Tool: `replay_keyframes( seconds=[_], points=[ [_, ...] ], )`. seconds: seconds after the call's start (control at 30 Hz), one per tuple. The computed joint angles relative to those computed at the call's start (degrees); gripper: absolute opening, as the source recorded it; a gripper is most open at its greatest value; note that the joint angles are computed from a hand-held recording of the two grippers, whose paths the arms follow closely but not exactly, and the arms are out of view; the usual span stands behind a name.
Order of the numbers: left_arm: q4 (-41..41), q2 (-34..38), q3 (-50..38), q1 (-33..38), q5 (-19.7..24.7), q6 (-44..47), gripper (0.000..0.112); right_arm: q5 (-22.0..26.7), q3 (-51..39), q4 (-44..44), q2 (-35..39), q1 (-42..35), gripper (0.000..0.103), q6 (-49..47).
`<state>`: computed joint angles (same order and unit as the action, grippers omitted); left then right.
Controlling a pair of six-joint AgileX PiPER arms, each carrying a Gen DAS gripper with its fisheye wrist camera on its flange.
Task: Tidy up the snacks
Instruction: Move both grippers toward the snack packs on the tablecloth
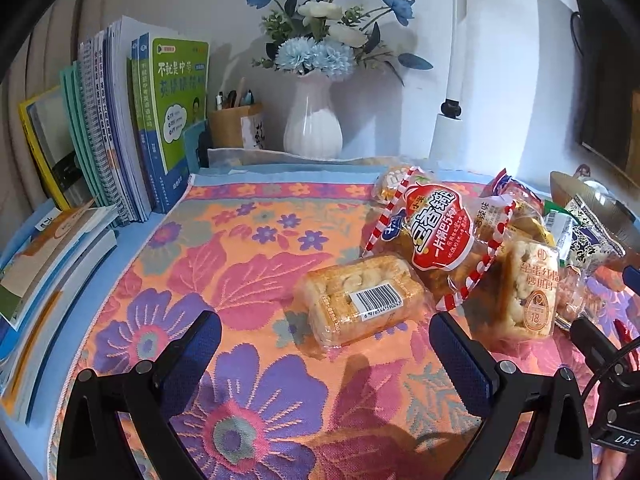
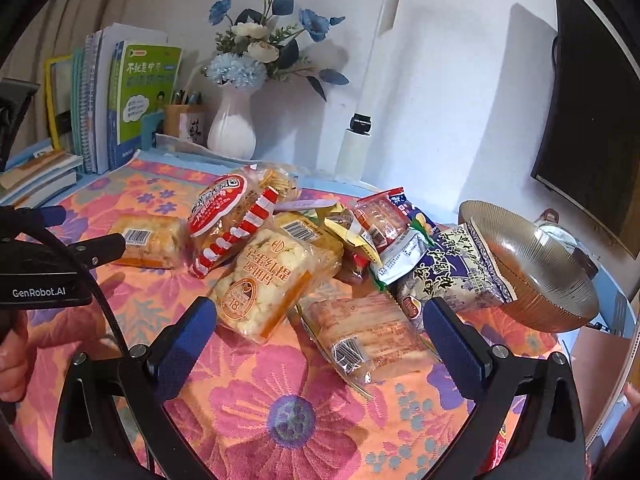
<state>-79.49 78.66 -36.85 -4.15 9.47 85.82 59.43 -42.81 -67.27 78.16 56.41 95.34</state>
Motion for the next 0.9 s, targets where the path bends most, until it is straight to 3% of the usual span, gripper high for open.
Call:
replay_keyframes(
  seconds=[0.07,0.17,0.23,0.4,0.5,0.63,0.8,0.83,0.9],
  points=[
    [0.4,-0.2,0.1,-1.0,-1.2,-1.3,0.103,-0.5,0.6,-0.2,-0.9,-0.1,0.103,0.6],
    [-1.9,-0.7,0.4,-0.1,0.8,1.8,0.103,0.1,2.1,-1.0,-3.0,0.4,0.103,3.7],
    [2.4,-0.8,-0.1,0.2,2.5,-1.7,0.103,-2.5,3.2,-0.6,-5.2,-1.1,0.103,3.9],
    [20.7,0.2,-5.8,6.8,20.1,-10.9,0.103,-15.6,6.2,4.8,-11.8,-10.3,0.103,-1.1],
    [23.4,1.2,-8.7,8.4,25.3,-10.7,0.103,-26.4,7.7,12.3,-14.7,-18.3,0.103,-9.3],
    [29.7,5.2,-13.7,5.4,23.8,-15.4,0.103,-29.1,8.1,18.8,-16.7,-19.0,0.103,-16.2],
    [39.4,14.8,-20.1,-0.3,14.2,-16.8,0.103,-33.3,4.5,39.5,-13.1,-23.6,0.103,-33.0],
    [38.7,16.3,-21.5,0.5,15.8,-15.7,0.103,-32.6,3.2,40.6,-11.7,-23.7,0.103,-33.0],
    [39.4,20.7,-27.0,2.7,24.1,-17.5,0.101,-28.2,-0.7,35.8,-7.8,-21.6,0.103,-26.5]
  ],
)
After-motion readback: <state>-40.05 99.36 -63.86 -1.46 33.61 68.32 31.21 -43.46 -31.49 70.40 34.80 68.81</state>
